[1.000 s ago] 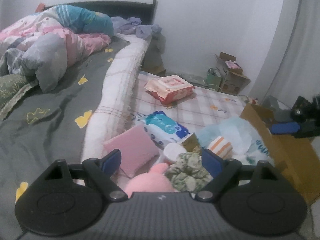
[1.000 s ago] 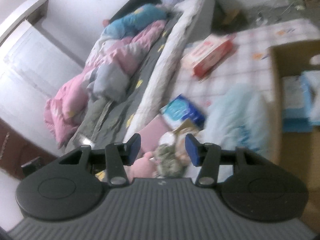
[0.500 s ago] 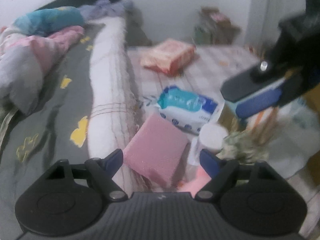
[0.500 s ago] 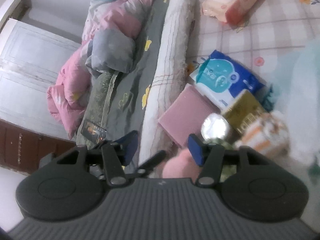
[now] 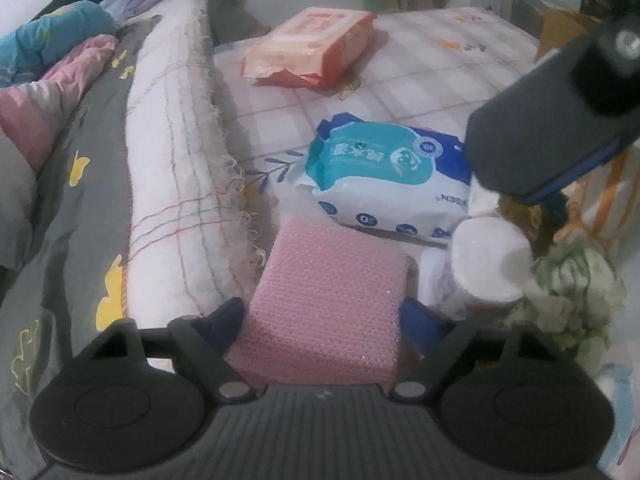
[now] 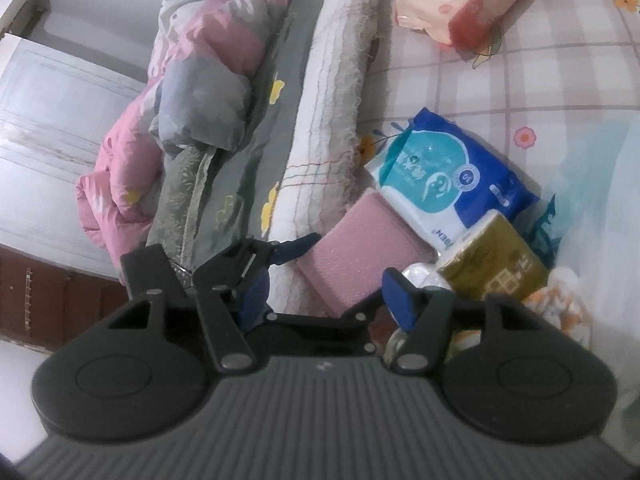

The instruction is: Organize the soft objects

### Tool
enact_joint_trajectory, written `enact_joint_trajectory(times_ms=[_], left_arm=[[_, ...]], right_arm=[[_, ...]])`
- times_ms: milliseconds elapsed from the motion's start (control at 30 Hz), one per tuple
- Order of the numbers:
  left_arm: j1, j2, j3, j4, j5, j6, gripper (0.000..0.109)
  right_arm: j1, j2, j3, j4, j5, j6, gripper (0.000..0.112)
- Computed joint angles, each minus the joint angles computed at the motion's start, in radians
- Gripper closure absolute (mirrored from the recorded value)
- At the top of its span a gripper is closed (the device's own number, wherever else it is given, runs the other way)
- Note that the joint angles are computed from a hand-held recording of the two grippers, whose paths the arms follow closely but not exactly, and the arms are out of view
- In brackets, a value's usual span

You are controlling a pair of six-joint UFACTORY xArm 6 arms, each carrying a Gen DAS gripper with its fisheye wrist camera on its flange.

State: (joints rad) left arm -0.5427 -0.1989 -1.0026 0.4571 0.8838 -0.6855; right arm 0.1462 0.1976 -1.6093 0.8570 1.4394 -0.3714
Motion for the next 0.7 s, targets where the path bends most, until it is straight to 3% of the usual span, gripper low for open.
enact_joint_trajectory(times_ms=[300,700], left_arm=[[0.021,-0.134,0.091,0.048,-0.096,-0.229,0.029],[0.039,-0.288,0.221,-0.034,-0.307,-0.444,0.029]], right_arm=[[0.013,0.006,0.013,0.007,-0.025,0.007,0.050],[0.025,0.017,0.051,0.047,-0.114,0.076,0.050]])
